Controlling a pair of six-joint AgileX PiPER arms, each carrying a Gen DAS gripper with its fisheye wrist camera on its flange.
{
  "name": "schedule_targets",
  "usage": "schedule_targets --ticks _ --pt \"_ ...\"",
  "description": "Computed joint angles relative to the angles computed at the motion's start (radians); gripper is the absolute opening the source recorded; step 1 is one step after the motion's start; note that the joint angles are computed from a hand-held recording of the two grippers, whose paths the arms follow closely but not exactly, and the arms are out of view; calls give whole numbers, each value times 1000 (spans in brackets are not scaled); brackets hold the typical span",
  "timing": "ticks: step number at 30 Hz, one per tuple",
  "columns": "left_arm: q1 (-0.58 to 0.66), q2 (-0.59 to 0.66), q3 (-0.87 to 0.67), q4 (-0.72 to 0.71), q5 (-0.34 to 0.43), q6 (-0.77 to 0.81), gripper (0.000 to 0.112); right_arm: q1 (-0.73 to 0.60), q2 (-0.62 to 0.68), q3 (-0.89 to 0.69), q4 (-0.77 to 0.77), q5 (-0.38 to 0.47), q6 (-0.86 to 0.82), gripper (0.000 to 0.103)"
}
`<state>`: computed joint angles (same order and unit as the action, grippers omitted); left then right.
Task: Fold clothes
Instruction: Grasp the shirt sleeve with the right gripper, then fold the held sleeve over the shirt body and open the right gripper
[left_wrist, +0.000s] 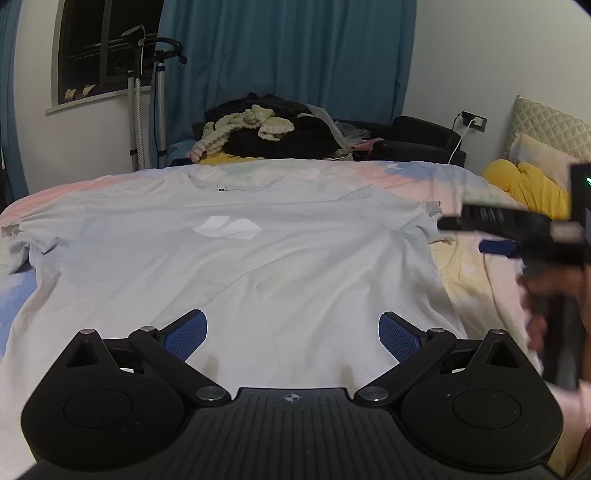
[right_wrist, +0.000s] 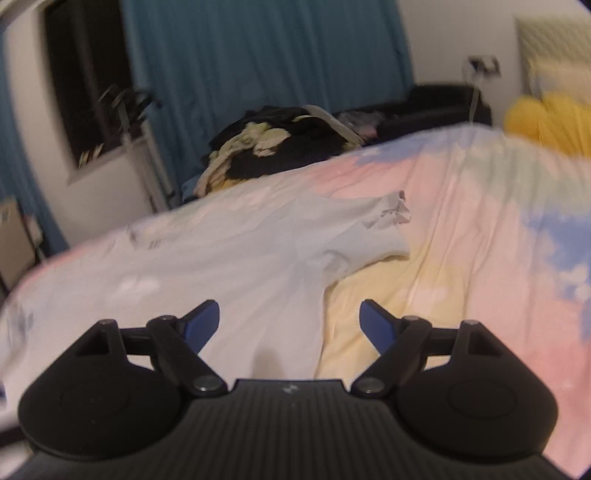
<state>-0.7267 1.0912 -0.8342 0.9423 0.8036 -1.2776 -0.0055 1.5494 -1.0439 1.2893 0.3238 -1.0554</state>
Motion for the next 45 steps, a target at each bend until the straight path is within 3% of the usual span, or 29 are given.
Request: schedule_targets --ticks 5,9,15,16,18,19,20,21,24,27,33,36,41,43,44,45 --pt "108 27 30 6 -115 28 100 -58 345 -377 -183 29 385 82" --pt "259 73 40 -93 -260 117 100 -65 545 -620 -474 93 781 76" --pt "427 116 35 -350 -396 332 100 -34 606 -684 -644 43 953 75" --pt "444 113 34 -402 -405 375 100 -29 608 -690 -667 33 982 71" --pt "469 86 43 -476 -419 430 100 -17 600 -692 -732 12 1032 44" --pt "476 67 49 -487 -422 435 100 -10 595 -694 -761 6 1048 37" --pt "481 48 53 -484 -423 429 100 -3 588 -697 -777 4 1051 21" --pt "484 30 56 -469 -419 412 100 6 578 -699 -777 -2 1038 13" --pt "490 -11 57 -433 -383 375 101 44 545 -717 -775 -20 995 12" --pt "515 -31 51 -436 -333 365 101 110 531 -793 -876 3 1026 11" --pt "706 -68 55 -792 -357 648 100 310 624 -1039 -1068 151 1054 11" --pt "735 -69 66 -756 -369 605 100 414 725 -1160 -1180 235 1094 11" --pt "699 -27 72 -550 -377 439 100 508 814 -1160 -1321 245 1138 16" --pt "683 -4 71 -477 -385 372 100 509 790 -1085 -1325 189 1146 17" --pt "683 4 71 -471 -392 367 100 502 767 -1040 -1293 160 1125 23" --pt "680 11 70 -466 -396 360 100 493 747 -1014 -1242 155 1088 38"
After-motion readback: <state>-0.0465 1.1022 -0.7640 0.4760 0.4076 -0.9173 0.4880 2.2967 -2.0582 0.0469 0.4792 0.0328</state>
